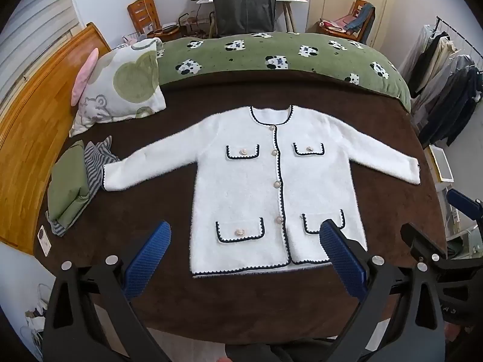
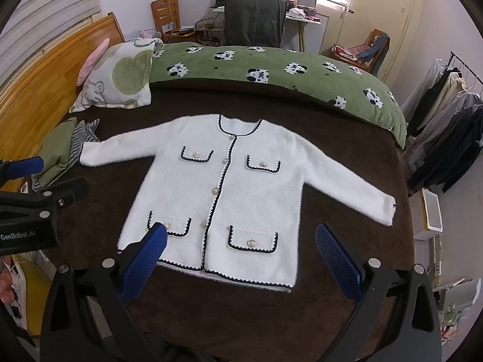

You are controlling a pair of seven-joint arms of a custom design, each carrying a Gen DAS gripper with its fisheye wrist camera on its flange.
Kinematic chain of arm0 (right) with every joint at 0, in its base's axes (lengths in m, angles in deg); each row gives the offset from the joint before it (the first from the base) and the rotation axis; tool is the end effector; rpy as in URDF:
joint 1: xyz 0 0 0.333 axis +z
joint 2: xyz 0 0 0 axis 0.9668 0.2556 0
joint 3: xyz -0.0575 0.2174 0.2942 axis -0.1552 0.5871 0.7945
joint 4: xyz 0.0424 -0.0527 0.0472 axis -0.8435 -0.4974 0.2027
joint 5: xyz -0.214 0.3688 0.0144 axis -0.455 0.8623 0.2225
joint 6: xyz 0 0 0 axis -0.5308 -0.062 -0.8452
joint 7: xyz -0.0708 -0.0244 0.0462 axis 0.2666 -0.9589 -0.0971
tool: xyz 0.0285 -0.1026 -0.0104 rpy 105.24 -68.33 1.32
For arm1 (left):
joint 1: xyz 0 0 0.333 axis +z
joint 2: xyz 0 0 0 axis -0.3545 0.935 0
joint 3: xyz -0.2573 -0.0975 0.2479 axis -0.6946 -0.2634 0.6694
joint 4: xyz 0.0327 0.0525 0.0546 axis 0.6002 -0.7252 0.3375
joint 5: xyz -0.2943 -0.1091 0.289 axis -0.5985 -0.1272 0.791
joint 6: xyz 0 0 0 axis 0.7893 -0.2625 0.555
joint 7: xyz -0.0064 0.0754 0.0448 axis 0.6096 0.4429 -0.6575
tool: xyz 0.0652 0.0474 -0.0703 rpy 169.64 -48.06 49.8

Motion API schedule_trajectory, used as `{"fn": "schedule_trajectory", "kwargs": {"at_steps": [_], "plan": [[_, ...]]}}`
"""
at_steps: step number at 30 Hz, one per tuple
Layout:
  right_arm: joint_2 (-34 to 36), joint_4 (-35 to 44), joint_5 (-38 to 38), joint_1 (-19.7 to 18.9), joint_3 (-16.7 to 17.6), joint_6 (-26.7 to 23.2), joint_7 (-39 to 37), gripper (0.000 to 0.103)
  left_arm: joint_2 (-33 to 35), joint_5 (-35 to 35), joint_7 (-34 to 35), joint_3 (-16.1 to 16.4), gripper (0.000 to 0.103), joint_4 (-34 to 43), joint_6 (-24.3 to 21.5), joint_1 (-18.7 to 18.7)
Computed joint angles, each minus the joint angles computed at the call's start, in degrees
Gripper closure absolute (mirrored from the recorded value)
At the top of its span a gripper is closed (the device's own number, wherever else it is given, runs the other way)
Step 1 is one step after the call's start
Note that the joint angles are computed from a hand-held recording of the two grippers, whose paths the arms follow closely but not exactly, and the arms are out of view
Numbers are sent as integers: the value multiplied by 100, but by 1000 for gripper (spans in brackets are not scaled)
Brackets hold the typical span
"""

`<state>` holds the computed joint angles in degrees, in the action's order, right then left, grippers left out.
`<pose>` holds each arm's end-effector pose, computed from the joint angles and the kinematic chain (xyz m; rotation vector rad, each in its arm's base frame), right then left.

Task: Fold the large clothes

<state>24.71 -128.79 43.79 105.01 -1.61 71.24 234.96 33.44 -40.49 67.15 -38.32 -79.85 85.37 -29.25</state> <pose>0.3475 0.3455 0.8215 -1.5294 2.3130 -0.7270 0.4655 -0.2033 0.8298 -1.2981 2.5120 -0.6148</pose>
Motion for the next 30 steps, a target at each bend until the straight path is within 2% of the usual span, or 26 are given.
{"fn": "schedule_trajectory", "kwargs": {"at_steps": [17,30], "plan": [[43,75,24,-6,19,-21,-8,6,-35,28,47,4,6,-50,91,-3],[17,9,26,12,-16,14,-8,6,116,74,63,13,6,263,-60,13]]}}
